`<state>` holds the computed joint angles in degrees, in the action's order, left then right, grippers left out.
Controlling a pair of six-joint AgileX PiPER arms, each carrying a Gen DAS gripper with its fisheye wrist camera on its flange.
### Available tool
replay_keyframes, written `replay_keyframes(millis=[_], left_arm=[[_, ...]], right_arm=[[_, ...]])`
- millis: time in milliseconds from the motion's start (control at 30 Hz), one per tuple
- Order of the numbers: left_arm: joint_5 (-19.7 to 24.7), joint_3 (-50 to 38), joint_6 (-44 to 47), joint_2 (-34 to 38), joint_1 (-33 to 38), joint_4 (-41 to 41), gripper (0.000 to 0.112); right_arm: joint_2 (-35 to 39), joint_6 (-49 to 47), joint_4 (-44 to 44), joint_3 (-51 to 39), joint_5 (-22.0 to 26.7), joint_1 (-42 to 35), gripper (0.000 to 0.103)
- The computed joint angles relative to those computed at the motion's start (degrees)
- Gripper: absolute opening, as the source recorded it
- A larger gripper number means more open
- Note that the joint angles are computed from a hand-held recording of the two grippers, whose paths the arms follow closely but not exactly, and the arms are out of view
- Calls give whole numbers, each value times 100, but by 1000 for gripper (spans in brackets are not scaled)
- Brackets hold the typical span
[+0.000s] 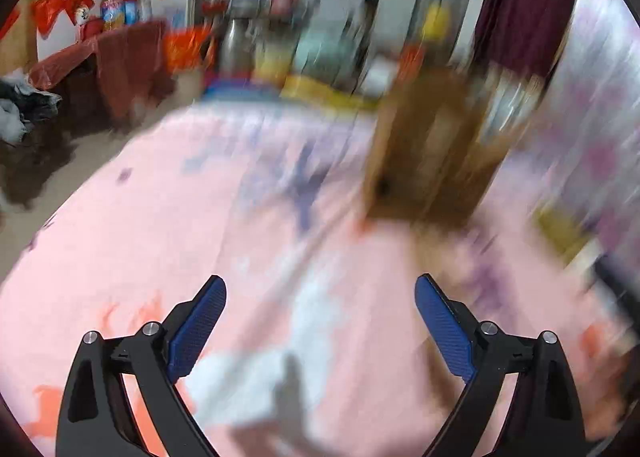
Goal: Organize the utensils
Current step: 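Lower both open tools back toward the remaining chopsticks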
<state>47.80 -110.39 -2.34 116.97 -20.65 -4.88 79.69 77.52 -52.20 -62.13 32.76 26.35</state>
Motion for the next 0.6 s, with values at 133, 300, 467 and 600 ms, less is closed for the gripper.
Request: replay_keyframes(millis=[133,300,467,600], left_arm=[[113,-11,258,49,90,-450,92],[63,311,460,-95,-116,-261,93],[415,85,904,154,-320,-459,93],[463,156,1147,201,-544,-310,93]], right_arm=[[156,-862,1089,-84,-282,-306,76],[234,-746,1015,-105,27,-128,76],[205,-757,1133,-70,141,-66,77],[210,-853,1345,-56,101,-180,78]])
